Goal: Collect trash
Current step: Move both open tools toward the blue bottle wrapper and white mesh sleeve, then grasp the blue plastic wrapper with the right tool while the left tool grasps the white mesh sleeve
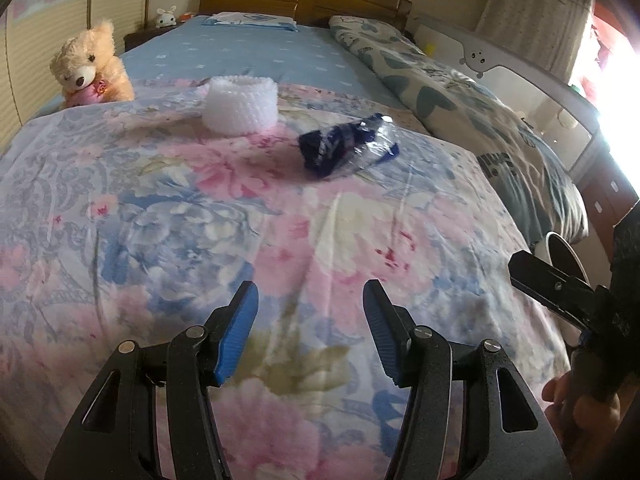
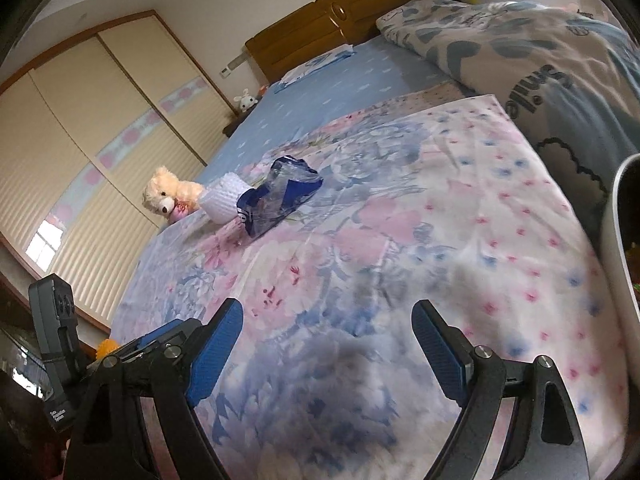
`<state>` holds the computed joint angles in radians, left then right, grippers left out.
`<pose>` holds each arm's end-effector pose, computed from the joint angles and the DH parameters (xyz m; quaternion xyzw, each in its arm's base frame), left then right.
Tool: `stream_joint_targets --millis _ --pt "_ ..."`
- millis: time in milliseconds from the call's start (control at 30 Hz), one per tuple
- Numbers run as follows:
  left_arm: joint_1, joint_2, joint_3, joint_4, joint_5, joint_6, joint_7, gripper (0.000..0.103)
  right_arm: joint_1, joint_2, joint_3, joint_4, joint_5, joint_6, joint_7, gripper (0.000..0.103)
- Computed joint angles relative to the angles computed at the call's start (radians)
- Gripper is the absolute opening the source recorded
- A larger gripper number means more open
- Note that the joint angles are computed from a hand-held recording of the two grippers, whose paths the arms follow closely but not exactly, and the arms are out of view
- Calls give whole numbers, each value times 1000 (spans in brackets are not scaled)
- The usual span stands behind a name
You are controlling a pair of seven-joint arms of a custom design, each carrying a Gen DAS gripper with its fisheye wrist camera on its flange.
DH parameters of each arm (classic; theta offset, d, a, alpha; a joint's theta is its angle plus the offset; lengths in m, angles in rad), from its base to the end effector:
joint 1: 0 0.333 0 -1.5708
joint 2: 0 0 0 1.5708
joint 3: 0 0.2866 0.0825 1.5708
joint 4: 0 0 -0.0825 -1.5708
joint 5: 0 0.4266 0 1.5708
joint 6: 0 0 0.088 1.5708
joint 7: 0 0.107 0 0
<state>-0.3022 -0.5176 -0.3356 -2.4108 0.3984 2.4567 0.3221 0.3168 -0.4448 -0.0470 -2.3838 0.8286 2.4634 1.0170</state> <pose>0.3945 -0.3031 0.5081 -0.7722 0.5329 -0.2811 0.2016 0.4907 0.1335 0.5014 -0.7338 0.5430 0.0136 0.4080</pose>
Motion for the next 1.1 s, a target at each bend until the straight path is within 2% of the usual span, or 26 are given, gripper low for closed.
stream_joint_targets --millis 267,567,700,833,1000,1067,1100 --pt "47 0 40 -7 18 1 51 56 21 103 16 88 42 5 -5 88" --pt "136 66 76 29 62 51 113 56 24 279 58 250 105 16 24 88" --pt "174 120 90 59 91 114 140 59 19 375 85 340 137 26 48 88" --pt "190 178 124 80 79 217 202 63 4 460 109 417 173 29 90 88" --pt "211 251 127 138 77 243 245 64 -10 518 139 476 171 60 113 87" --pt "217 273 125 159 81 236 243 64 -10 527 148 483 155 81 115 86" --pt "221 281 124 167 89 238 238 53 -10 531 153 485 149 93 111 84"
